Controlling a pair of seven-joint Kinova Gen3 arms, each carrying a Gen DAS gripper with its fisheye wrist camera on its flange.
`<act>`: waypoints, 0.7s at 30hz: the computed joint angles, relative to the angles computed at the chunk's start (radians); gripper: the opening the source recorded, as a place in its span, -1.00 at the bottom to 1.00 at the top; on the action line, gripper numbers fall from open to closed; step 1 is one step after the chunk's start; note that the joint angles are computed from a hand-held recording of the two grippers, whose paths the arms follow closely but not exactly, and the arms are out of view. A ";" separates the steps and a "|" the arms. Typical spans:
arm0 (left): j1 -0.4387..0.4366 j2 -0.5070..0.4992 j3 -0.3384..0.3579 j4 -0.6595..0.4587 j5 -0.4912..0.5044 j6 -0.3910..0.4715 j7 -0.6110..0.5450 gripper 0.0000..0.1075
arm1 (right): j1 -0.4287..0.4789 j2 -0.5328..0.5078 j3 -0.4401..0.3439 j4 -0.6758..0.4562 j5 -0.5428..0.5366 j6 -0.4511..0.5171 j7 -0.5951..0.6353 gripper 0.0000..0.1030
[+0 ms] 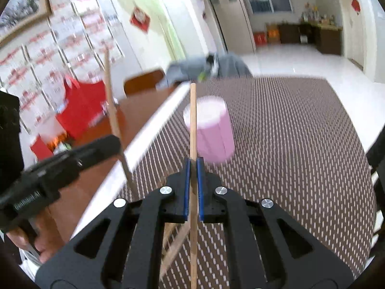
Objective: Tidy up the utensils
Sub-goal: 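Lift the left tool's chopstick into the pink cup while the right tool inserts its own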
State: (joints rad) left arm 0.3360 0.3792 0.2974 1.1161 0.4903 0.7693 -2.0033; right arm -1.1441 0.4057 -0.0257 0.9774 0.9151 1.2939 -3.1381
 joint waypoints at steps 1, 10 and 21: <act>0.002 0.007 0.006 -0.022 0.004 -0.008 -0.009 -0.89 | -0.004 -0.007 0.011 0.011 0.032 -0.017 -0.011 -0.88; 0.069 0.091 0.003 -0.175 -0.037 -0.193 -0.016 -0.89 | 0.005 0.058 0.095 0.009 0.292 -0.105 -0.129 -0.88; 0.124 0.228 -0.017 -0.316 -0.146 -0.361 0.094 -0.89 | 0.037 0.157 0.180 -0.012 0.463 -0.113 -0.250 -0.88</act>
State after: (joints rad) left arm 0.4605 0.6076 0.2802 0.8003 0.3446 0.4087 -1.9096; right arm -1.1068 0.5631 0.1544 0.9651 1.3780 1.1807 -3.3876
